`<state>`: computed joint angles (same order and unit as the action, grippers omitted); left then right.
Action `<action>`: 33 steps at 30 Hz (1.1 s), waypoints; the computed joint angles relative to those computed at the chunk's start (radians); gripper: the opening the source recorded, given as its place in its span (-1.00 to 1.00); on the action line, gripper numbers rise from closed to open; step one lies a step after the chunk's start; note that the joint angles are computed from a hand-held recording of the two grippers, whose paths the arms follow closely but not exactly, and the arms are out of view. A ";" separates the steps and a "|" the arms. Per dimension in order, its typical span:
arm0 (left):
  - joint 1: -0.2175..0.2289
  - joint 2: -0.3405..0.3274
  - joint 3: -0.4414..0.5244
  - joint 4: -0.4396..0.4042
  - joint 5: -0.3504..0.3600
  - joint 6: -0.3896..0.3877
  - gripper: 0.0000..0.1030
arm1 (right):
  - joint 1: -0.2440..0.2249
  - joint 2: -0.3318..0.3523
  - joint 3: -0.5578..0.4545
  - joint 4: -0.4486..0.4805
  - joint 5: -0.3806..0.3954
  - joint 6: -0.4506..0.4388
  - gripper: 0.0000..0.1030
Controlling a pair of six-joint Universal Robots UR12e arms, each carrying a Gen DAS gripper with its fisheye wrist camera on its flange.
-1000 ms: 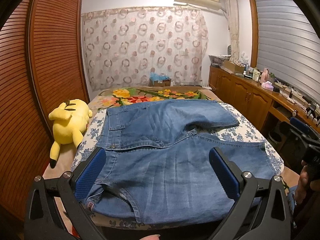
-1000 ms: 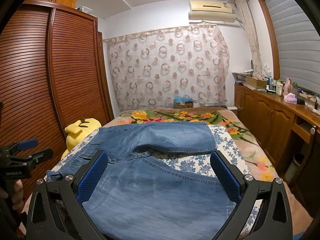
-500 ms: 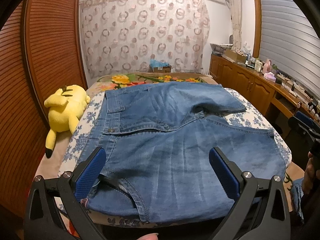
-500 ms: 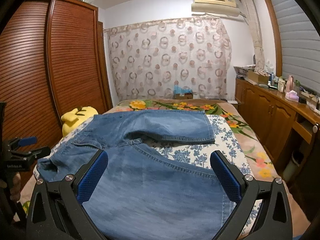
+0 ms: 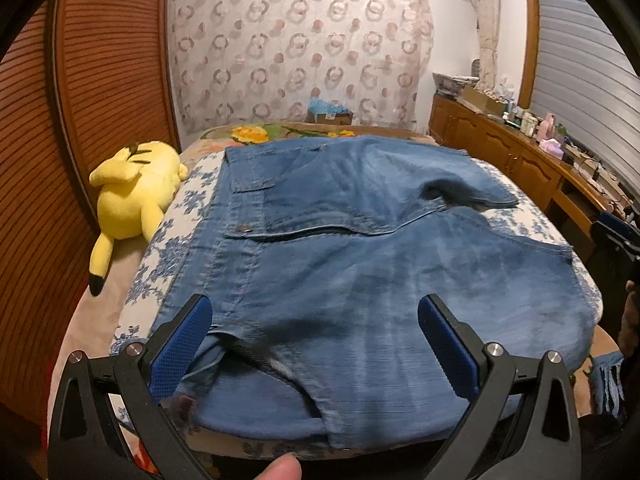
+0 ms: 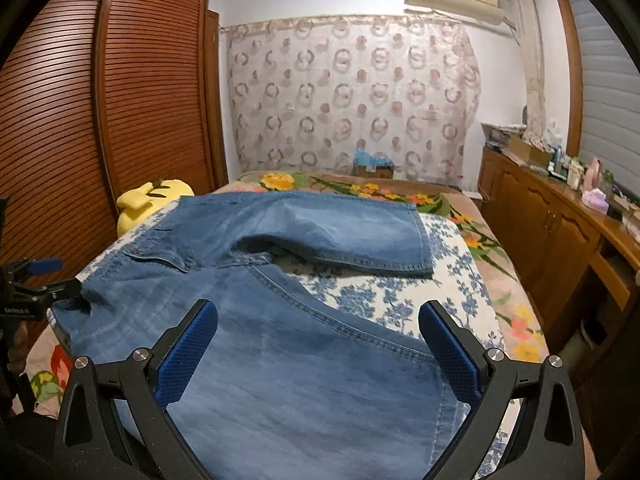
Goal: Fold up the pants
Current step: 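Lower the left tool to the waistband while the right tool approaches a leg hem, then grasp the waistband with the left tool while the right tool grasps the leg hem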
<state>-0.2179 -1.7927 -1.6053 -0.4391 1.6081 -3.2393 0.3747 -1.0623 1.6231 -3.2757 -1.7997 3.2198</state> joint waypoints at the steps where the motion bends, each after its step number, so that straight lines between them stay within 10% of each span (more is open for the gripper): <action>1: 0.003 0.000 -0.001 -0.003 -0.001 -0.001 1.00 | -0.006 -0.004 0.004 0.008 0.004 0.007 0.92; 8: 0.041 -0.019 0.008 -0.031 -0.013 0.025 0.95 | -0.015 -0.004 -0.008 0.060 -0.020 0.038 0.87; 21: 0.104 -0.080 0.079 -0.153 -0.082 0.055 0.00 | -0.006 -0.021 0.003 0.153 -0.043 0.130 0.87; 33: 0.098 -0.073 0.069 -0.197 -0.071 0.101 -0.21 | -0.009 -0.047 0.032 0.182 -0.037 0.177 0.86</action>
<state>-0.1200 -1.8654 -1.5364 -0.6357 1.5367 -3.1379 0.3659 -1.1095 1.6547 -3.0934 -1.8369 3.3964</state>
